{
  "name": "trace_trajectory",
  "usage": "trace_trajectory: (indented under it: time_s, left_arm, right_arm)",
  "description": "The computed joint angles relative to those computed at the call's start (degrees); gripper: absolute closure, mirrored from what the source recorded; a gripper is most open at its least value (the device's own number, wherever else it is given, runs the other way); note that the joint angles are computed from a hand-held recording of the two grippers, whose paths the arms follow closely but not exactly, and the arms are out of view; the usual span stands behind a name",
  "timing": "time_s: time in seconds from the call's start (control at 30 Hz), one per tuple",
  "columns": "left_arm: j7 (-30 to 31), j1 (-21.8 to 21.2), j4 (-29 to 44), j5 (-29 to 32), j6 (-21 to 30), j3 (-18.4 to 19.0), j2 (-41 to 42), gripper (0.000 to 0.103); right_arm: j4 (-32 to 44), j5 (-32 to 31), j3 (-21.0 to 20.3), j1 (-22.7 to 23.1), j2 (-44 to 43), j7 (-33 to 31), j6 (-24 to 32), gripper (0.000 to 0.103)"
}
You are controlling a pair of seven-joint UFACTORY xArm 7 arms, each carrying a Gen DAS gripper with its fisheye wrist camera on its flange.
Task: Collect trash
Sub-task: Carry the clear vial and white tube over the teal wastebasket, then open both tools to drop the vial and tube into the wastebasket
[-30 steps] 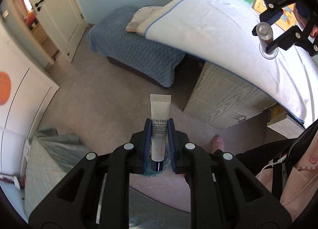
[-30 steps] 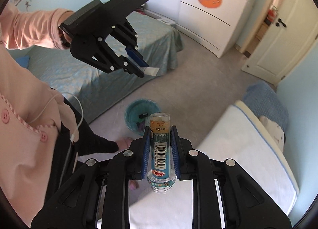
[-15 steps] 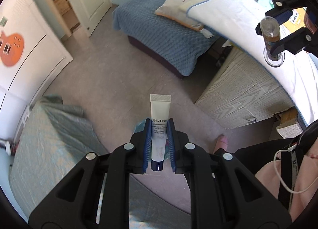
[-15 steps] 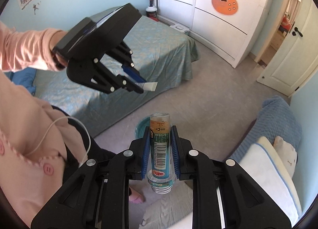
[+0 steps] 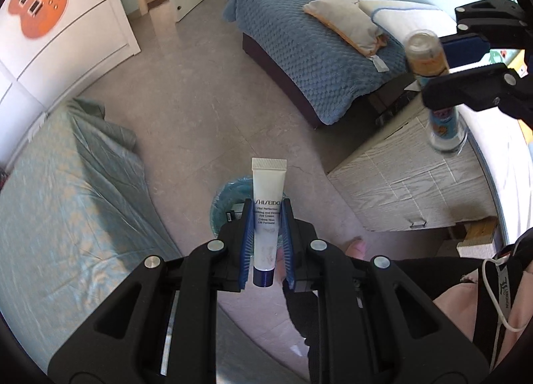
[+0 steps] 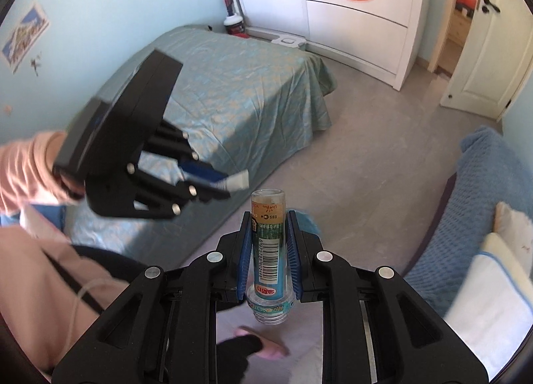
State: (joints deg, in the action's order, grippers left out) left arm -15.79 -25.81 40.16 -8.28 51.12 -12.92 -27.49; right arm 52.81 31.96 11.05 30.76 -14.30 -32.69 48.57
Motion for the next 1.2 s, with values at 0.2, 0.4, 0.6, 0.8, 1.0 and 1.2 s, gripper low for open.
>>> trace_trajectory:
  time_s: [0.2,0.4,0.6,0.8,1.0,1.2]
  left_arm:
    - [-0.83,0.17,-2.69,-1.51,-2.70,0.83,0.00,0.089]
    - [1.12,0.15,-4.55,-3.49,-4.25,2.38,0.77,0.089]
    - [2.48,0.92,-5.37,-4.76,-5.46,3.36,2.09,0.089]
    - [4.64,1.36,-5.22,-6.00,-6.14,4.11,4.18,0.088]
    - [4.15,2.66,-4.70,-4.15,-6.12,3.24,4.94,0.049]
    - [5.18,2.49,-4.38,-4.29,-4.38,3.47,5.75,0.044]
  right_arm:
    - [2.65,1.67,1.16,0.53,4.76,2.61,-0.91,0.082]
    - [4.02,3.47,1.88,0.39,7.93,4.74,-1.34,0.082]
    - [6.58,4.75,2.56,-0.19,11.73,6.60,-0.73,0.082]
    - [9.19,6.18,3.35,-0.96,15.59,7.92,-0.56,0.081]
    - [10.91,5.54,3.88,-1.73,17.46,9.61,-1.00,0.061]
    - [9.97,5.03,3.74,-2.52,16.75,11.16,-1.61,0.055]
